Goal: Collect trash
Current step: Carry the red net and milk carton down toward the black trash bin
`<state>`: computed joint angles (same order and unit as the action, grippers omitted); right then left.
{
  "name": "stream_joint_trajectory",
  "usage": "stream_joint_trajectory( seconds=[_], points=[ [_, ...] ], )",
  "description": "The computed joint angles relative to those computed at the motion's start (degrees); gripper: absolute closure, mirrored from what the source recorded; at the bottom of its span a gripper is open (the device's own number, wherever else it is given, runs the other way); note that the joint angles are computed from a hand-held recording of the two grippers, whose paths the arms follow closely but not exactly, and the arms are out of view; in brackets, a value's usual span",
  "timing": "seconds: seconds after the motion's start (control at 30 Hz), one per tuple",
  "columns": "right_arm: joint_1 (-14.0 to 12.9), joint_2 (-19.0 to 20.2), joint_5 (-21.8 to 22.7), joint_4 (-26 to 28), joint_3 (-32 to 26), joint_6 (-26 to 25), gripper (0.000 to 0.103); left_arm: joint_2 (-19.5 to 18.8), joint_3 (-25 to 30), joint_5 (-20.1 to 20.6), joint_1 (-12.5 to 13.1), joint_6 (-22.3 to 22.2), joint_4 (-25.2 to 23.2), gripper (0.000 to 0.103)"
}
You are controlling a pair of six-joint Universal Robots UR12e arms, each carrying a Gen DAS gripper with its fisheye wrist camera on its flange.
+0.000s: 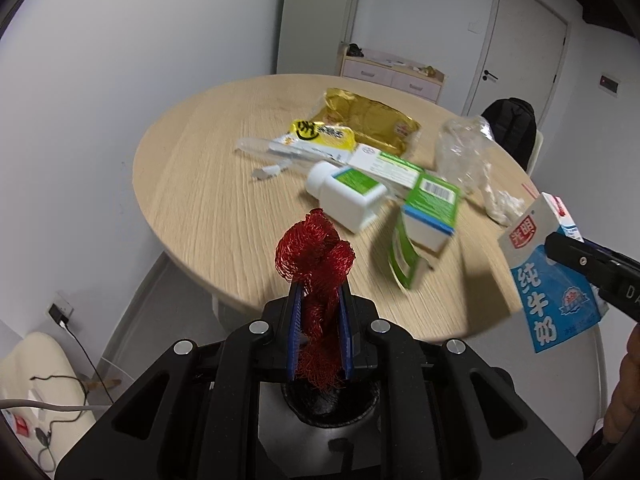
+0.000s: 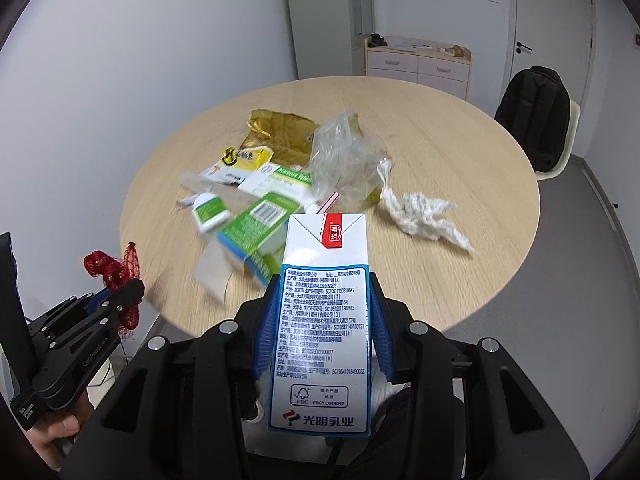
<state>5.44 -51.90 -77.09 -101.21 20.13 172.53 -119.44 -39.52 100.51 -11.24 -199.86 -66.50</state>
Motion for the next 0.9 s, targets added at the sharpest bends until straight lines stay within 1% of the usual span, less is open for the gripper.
stream_joint_trajectory(
  seconds=[0.23, 0.4, 0.53, 0.6, 0.77, 0.9],
  points=[
    [-1.07, -9.38, 1.54, -8.76, 17.79, -0.31, 0.064, 3.94, -6.61, -0.17, -1.70, -0.08, 3.02, 0.088],
    [-1.71, -14.52, 2.14, -13.29, 27.43, -0.47, 0.064, 6.75, -11.70, -0.43, -2.75, -1.03, 4.94, 0.088],
    [-1.87, -17.36, 1.83, -16.00, 32.73, -0.41, 0.064, 8.42, -15.25, -0.10, -3.59, -1.49, 5.98, 0.088],
    [-2.07, -18.60, 2.43, -16.89, 35.20, -0.09, 0.064, 9.00, -16.69, -0.60, -3.81, -1.71, 6.36, 0.088],
    [-1.86, -20.26, 1.75, -18.48, 39.14, -0.19, 0.064, 9.57, -19.16, -0.32, -4.36, -2.04, 6.73, 0.088],
    [-1.65, -20.80, 1.58, -18.87, 41.24, -0.25, 0.064, 9.67, -20.74, -1.54, -4.25, -2.06, 6.89, 0.088]
  ],
)
